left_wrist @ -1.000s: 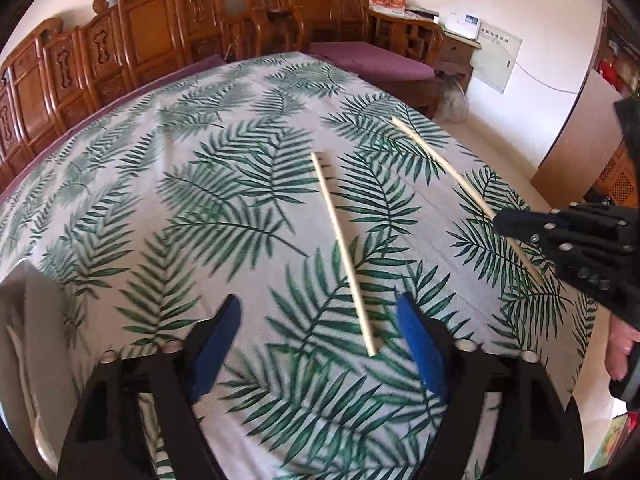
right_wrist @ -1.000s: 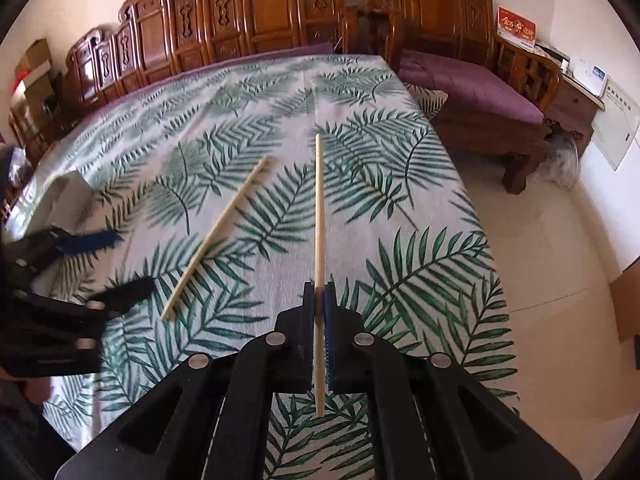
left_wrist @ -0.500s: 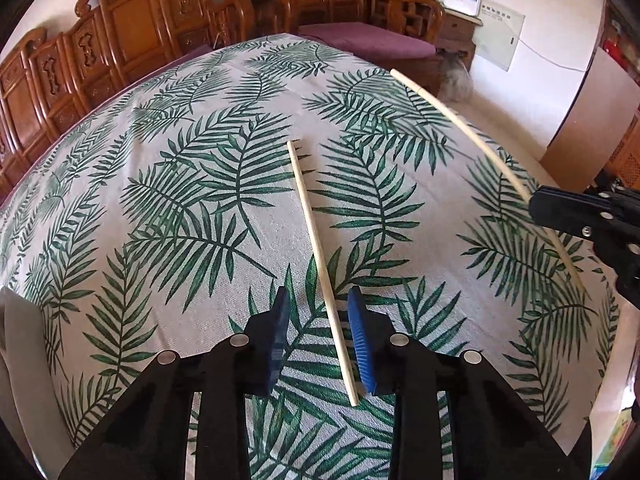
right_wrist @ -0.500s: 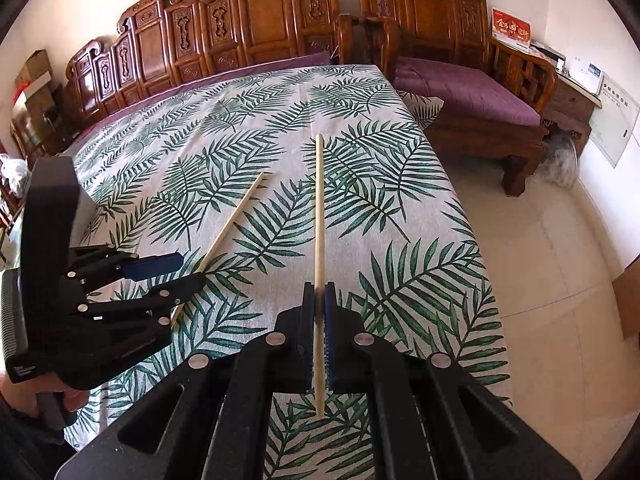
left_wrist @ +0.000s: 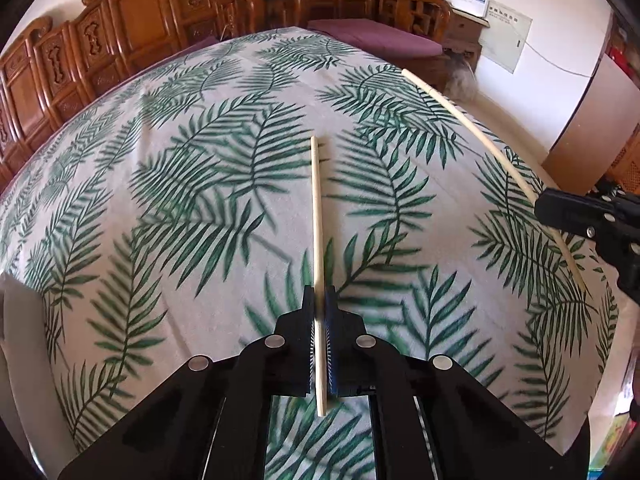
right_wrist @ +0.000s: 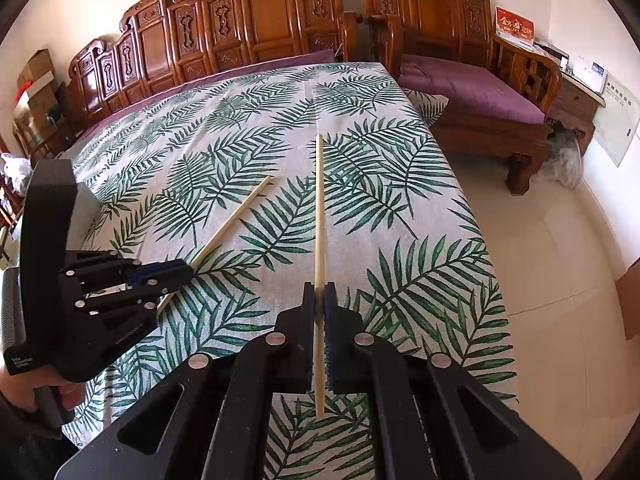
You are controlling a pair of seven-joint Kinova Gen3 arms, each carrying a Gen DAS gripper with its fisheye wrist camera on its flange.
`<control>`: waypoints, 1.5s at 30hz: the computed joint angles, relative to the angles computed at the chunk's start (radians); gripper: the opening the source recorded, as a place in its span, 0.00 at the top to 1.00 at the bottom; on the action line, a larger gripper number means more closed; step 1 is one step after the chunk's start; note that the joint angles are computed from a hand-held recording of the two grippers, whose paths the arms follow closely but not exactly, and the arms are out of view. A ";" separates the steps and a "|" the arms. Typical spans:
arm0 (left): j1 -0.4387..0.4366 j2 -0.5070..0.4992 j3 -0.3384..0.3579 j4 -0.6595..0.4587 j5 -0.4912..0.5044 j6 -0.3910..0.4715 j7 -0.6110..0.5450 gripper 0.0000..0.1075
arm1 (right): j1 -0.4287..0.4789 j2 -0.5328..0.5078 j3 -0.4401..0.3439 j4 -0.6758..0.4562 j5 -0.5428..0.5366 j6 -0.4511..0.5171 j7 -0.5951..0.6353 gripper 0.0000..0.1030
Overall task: Organize utensils
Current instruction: 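Carry the wooden chopstick in the right tool over the grey tray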
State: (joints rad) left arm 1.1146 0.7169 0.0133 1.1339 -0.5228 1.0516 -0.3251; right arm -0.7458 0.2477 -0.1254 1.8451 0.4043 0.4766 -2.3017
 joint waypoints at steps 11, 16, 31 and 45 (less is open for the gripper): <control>0.036 -0.135 0.017 0.195 -0.064 -0.044 0.132 0.96 | -0.033 0.005 -0.019 -0.020 0.010 0.008 0.010 0.94; 0.056 -0.201 0.043 0.274 -0.115 -0.046 0.208 0.96 | -0.032 0.011 -0.043 -0.029 -0.026 -0.002 0.048 0.94; 0.048 -0.343 0.147 0.436 -0.234 0.029 0.386 0.96 | -0.115 0.009 -0.047 -0.057 -0.019 0.009 0.076 0.94; 0.038 -0.496 0.287 0.591 -0.287 0.183 0.595 0.96 | -0.212 0.036 -0.073 -0.135 0.019 0.052 0.091 0.94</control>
